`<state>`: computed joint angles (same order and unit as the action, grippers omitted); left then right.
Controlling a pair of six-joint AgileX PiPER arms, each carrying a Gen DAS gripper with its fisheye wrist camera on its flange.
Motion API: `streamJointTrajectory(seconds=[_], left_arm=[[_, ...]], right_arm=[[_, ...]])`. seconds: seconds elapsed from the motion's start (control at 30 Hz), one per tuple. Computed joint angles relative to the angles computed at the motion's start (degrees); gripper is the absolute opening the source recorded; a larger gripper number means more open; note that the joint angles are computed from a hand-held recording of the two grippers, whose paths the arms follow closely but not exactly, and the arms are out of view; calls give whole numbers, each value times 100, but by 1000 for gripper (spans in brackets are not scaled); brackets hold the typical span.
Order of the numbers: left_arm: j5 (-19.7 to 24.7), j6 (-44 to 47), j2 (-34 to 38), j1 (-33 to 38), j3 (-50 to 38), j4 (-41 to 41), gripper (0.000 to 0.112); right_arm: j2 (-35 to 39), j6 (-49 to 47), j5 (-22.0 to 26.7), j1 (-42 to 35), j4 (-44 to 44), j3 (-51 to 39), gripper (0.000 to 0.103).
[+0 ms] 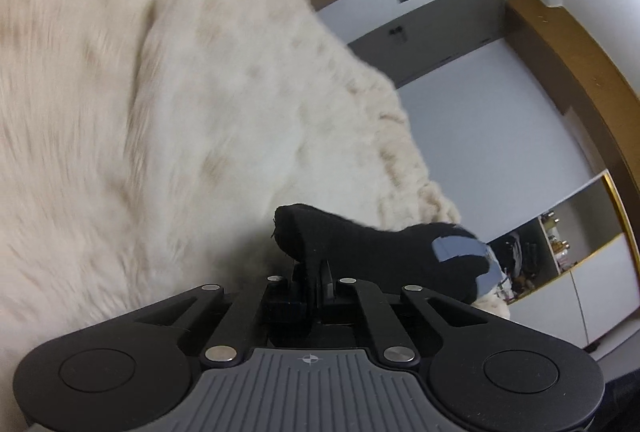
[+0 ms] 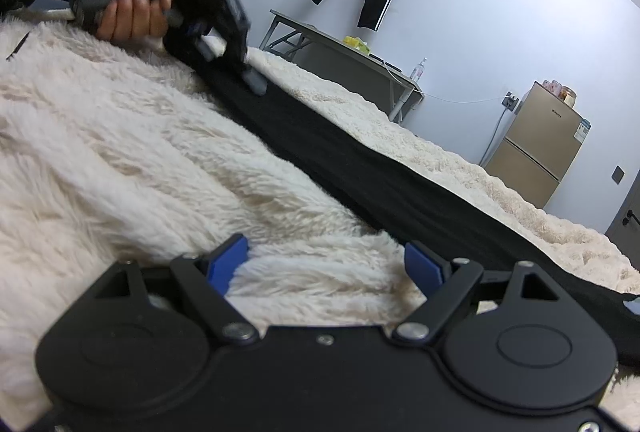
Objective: Fold clothes
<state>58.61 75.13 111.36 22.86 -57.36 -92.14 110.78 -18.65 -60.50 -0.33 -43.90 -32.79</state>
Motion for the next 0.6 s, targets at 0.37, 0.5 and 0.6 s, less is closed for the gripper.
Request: streamJointTrajectory(seconds=[0.37, 0.5, 0.6], left_arm=[[611, -1058, -1567, 2538, 306, 2276, 3], [1015, -1310, -1460, 3639, -108, 3292, 4], [801, -1552, -1277, 3918, -287, 3687, 14]], right_arm=[[-5, -45, 14, 22, 34, 8, 85], [-5, -73, 2, 26, 48, 21, 85], [-154, -198, 168, 141, 174, 64, 85]])
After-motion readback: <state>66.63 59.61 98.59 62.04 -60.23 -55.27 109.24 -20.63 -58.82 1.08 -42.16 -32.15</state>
